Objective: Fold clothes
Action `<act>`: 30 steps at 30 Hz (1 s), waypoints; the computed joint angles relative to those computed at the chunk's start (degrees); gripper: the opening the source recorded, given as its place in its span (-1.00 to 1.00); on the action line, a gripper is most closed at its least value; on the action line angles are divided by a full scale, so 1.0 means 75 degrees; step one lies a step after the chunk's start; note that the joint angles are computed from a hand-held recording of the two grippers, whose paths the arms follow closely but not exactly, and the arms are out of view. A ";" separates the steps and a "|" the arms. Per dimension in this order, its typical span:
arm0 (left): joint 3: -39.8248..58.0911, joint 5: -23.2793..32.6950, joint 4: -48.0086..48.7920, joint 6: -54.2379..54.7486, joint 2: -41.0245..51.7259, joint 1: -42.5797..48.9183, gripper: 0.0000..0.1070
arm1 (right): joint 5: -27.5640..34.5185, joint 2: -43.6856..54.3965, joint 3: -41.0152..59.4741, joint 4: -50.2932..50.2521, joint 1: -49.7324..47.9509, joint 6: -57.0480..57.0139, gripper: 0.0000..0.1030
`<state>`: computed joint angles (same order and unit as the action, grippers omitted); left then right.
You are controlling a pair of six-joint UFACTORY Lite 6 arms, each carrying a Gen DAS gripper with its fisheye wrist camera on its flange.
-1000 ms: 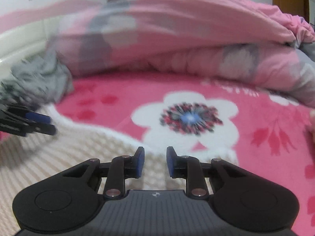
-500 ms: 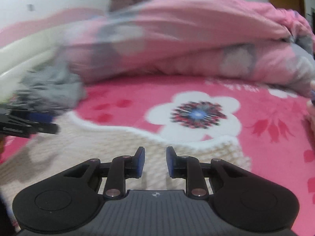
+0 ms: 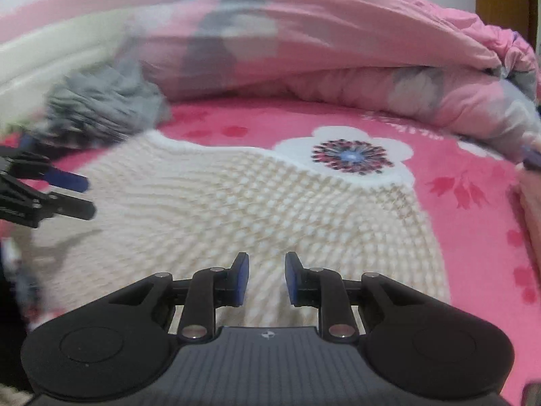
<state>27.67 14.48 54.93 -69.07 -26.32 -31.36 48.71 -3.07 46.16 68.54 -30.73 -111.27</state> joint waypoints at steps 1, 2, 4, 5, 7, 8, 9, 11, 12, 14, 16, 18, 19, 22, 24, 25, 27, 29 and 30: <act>-0.0207 0.0230 0.0303 -0.0455 0.0004 -0.0129 0.00 | 0.0087 -0.0043 -0.0163 -0.0128 -0.0191 -0.0130 -0.54; -0.0442 0.0178 0.0926 -0.1110 0.0071 -0.0090 0.00 | -0.0126 0.0020 -0.0431 0.0038 -0.0266 -0.0576 -0.53; -0.0796 -0.0134 0.2305 -0.2362 0.0198 0.0158 0.00 | -0.0692 0.0601 -0.0849 0.0919 -0.0224 -0.1857 -0.53; -0.0803 -0.0065 0.2565 -0.2647 0.0152 0.0115 0.00 | -0.0903 0.0851 -0.0904 0.1093 -0.0184 -0.2052 -0.52; -0.0748 0.0352 0.2125 -0.2313 -0.0144 -0.0214 -0.01 | -0.0705 0.0870 -0.0696 0.0909 -0.0282 -0.1484 -0.53; -0.0841 0.0654 0.1447 -0.1690 -0.0600 -0.0430 -0.01 | -0.0661 0.0642 -0.0642 0.0653 -0.0331 -0.1039 -0.53; -0.0908 0.0915 0.0739 -0.0986 -0.1017 -0.0588 -0.01 | -0.0633 0.0219 -0.0819 0.0478 -0.0461 -0.0915 -0.53; -0.1236 0.1308 0.0091 -0.0449 -0.1695 -0.0814 0.00 | -0.0114 -0.0654 -0.1299 0.0252 -0.1063 -0.1296 -0.53; -0.1465 0.1470 0.0101 -0.0625 -0.1924 -0.0923 0.00 | -0.0078 -0.0738 -0.1412 0.0193 -0.1206 -0.1390 -0.53; -0.2031 0.1104 0.0321 -0.1047 -0.2257 -0.0571 0.00 | -0.0142 -0.0895 -0.1697 0.0188 -0.1450 -0.1687 -0.53; -0.2293 0.0798 0.0932 -0.1670 -0.2347 -0.0348 0.00 | -0.0780 -0.0362 -0.1982 0.0827 -0.1475 -0.2637 -0.53; -0.2151 0.1004 0.0693 -0.1473 -0.2314 -0.0468 0.00 | -0.0454 0.0213 -0.1685 0.0974 -0.1668 -0.2531 -0.54; -0.2144 0.1133 0.0667 -0.1448 -0.2362 -0.0578 0.00 | -0.0273 0.0149 -0.1465 0.0626 -0.1762 -0.1998 -0.56; -0.2276 0.1172 0.0477 -0.1166 -0.2619 -0.0583 0.00 | 0.0107 -0.0643 -0.1532 0.0451 -0.2476 -0.1927 -0.56; -0.2392 0.0962 0.0605 -0.1292 -0.2687 -0.0418 0.00 | -0.0199 -0.0185 -0.1328 0.0742 -0.2933 -0.2229 -0.61; -0.2444 0.0859 0.0762 -0.1425 -0.2691 -0.0342 0.00 | -0.0224 0.0420 -0.1062 0.0811 -0.3109 -0.2244 -0.62; -0.2548 0.0694 0.1041 -0.1593 -0.2752 -0.0201 0.00 | 0.0287 0.1473 -0.0577 0.0802 -0.3482 -0.2164 -0.62; -0.2591 0.0779 0.0329 -0.0885 -0.3142 -0.0152 0.00 | 0.0486 0.1248 -0.0457 0.0459 -0.3548 -0.1588 -0.64; -0.2629 0.0858 -0.0011 -0.0567 -0.3394 -0.0151 0.00 | 0.0564 0.0967 -0.0455 0.0275 -0.3581 -0.1235 -0.64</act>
